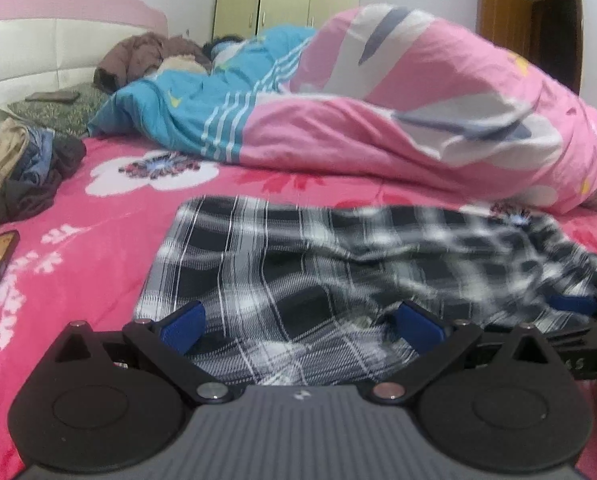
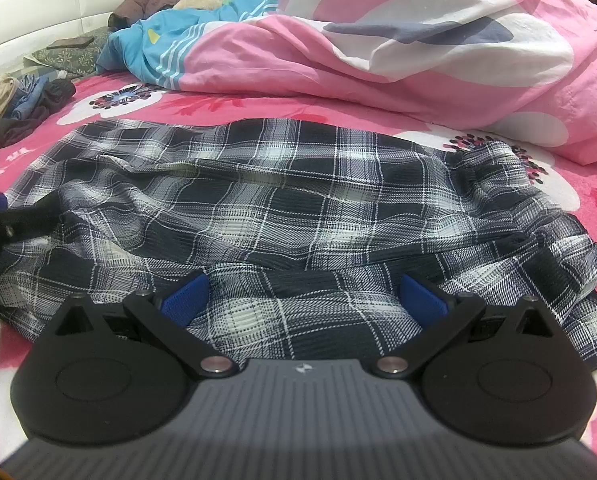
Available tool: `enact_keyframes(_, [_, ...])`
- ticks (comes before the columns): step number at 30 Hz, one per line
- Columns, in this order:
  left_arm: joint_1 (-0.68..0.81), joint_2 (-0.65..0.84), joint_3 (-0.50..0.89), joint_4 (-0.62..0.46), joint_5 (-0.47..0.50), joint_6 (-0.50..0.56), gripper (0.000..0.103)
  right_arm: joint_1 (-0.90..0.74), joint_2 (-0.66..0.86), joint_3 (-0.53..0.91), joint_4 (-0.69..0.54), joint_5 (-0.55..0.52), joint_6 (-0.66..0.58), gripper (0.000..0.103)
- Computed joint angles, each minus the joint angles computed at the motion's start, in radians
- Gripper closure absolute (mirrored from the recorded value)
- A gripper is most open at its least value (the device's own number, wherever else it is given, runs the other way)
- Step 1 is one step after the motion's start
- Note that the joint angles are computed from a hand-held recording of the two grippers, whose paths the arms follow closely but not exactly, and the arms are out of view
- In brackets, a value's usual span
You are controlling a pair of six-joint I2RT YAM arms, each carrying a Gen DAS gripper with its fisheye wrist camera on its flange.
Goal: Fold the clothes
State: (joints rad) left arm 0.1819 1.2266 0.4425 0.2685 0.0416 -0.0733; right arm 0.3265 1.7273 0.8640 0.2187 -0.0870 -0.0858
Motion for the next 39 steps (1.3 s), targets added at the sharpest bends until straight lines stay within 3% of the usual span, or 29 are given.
enact_keyframes(14, [-0.004, 0.088, 0.057, -0.058, 0.012, -0.001, 0.0, 0.001, -0.001, -0.004, 0.005, 0.001, 0.001, 0.001])
enact_keyframes(39, [-0.014, 0.095, 0.054, -0.057, -0.007, 0.015, 0.0, -0.001, 0.0, -0.003, 0.005, -0.003, -0.001, 0.001])
